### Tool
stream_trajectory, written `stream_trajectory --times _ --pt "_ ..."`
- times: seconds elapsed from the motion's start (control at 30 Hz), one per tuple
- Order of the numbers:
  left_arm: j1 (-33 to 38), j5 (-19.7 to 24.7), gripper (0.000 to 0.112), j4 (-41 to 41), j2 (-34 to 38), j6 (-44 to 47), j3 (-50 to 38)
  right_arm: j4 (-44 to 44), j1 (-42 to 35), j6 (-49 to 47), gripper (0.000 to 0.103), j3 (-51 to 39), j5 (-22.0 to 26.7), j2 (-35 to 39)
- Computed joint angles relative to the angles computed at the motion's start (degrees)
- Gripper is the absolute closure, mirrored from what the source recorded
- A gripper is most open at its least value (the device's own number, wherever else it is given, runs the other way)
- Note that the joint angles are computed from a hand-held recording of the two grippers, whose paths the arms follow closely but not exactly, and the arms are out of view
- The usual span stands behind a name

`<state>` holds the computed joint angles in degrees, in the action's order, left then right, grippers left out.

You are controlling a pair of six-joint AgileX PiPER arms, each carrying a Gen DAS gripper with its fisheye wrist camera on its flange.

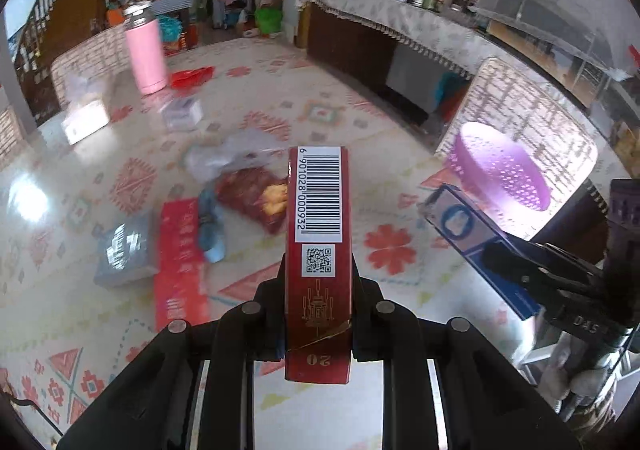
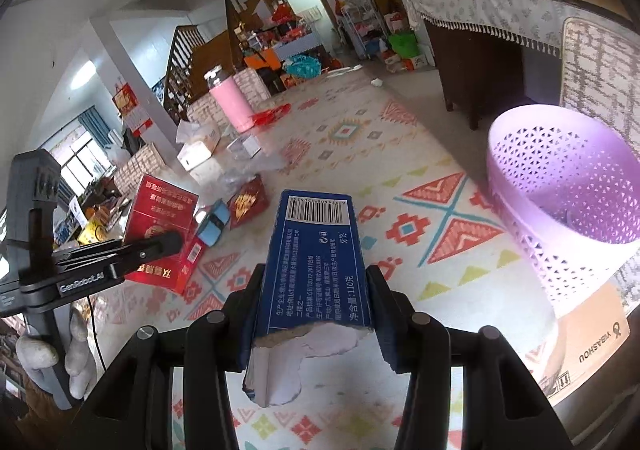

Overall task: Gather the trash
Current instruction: 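Carry both boxes over the purple basket and open both tools, then move both open tools back from the basket to the table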

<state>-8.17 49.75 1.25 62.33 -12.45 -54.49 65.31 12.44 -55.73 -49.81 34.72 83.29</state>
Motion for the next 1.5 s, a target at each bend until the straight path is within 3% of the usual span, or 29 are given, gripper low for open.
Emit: stream_trajectory --times 0.27,0.5,0.63,0.87,0.93,0.97,1.0,1.03,1.2,1.5 --pt "-10.4 0.2 0.092 1.8 11.8 -4.7 -10.9 -0.3 -11.7 -2.7 0.051 -2.0 5.4 -0.3" --pt "-18.2 2.4 0.092 3.1 27.5 -5.9 -28.5 -2.7 -23.8 -2.9 0.051 -8.2 9.5 4.1" --pt "-20.5 6.1 0.092 0.7 39.6 -4.4 -43.2 -3.5 -28.9 -2.2 0.051 -13.5 10.8 9.1" --pt "-22.3 14.9 0.090 -1.5 58.2 -3.3 -69.5 -6.2 -31.4 2.5 0.049 -24.4 12.0 18.4" --pt "-21.9 16.5 0.079 -3.6 61.9 -2.5 -74.2 -7.4 -30.5 3.4 0.044 -26.0 10.5 20.5" --pt "-21.9 17.1 0.065 -4.0 63.2 -3.0 -75.9 -7.6 -30.5 3.8 0.034 -26.3 10.2 21.1" --pt "-21.9 16.4 0.055 -4.4 63.1 -3.1 -75.3 -6.7 -30.9 3.1 0.031 -26.4 10.5 21.6" --pt "-21.9 15.3 0.053 -4.8 62.5 -3.2 -73.9 -5.9 -31.0 2.4 0.030 -26.0 10.5 21.6" --pt "-22.6 11.5 0.052 -4.3 57.0 -3.8 -65.6 -2.6 -33.8 -1.3 0.029 -23.3 11.5 20.8" --pt "-23.3 2.5 0.047 -4.3 38.9 -4.6 -43.1 0.0 -39.5 -10.0 0.021 -13.3 12.6 12.6"
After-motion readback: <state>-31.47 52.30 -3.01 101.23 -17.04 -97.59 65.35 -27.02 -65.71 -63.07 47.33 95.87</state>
